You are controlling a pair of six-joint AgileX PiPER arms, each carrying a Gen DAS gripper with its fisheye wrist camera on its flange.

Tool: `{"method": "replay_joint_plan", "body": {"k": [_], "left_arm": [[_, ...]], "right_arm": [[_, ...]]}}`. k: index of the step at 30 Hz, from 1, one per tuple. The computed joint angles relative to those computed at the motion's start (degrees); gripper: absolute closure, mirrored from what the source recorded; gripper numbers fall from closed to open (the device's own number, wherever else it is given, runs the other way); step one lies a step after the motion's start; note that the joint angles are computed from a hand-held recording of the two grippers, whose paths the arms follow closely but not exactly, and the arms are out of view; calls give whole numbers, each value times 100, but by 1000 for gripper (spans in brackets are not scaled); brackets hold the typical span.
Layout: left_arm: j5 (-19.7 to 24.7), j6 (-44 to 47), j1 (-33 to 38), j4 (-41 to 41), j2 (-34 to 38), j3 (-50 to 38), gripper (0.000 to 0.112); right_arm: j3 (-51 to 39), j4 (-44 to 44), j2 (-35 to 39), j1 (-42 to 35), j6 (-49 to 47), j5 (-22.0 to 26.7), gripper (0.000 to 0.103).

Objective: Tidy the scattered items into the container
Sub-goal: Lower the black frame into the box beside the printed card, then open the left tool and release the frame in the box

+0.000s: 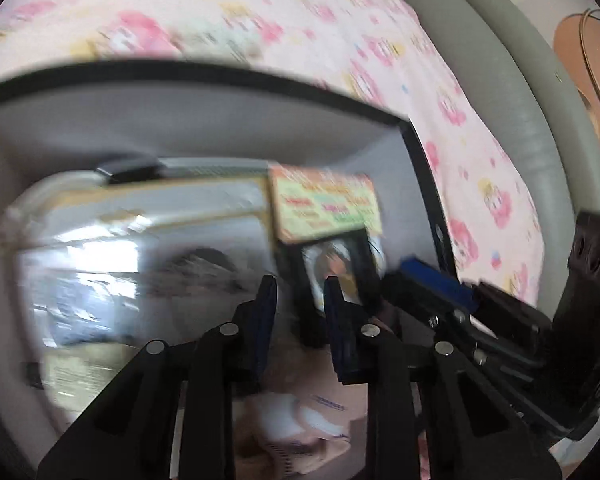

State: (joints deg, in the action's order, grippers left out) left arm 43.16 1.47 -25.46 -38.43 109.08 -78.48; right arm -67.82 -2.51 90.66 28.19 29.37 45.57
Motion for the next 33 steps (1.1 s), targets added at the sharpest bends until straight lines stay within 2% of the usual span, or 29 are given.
{"method": "replay_joint_plan", "body": {"k": [3,8,12,16,21,24,26,29,33], "left_arm": [[-113,21,85,-42,-179,197,90],[-86,-549,-29,739,-113,100,90],[1,-347,41,615,-88,189,90],[-76,-464,-40,794,-149,233,90],[-94,-331,24,638,-148,263,89],[-80,-146,137,446,-196,304,89],[63,18,286,237,-275,341,87],[348,20,412,198,-494,458,79],[299,-353,244,736,-1219,1106,79]], "right_arm": [[-17,191,89,142,-421,-90,82],[-314,365,591,450,-933,37,82],[-473,-18,877,643,-701,223,82],[-315,106,699,374,-405,350,82],[-108,-263,456,139,116,550,82],[-8,420,250,-141,-480,239,82],[-76,807,233,-190,-864,198,82],[-242,1656,364,-170,-1746,401,82],[-277,1692,417,70,-1816,846,82]]}}
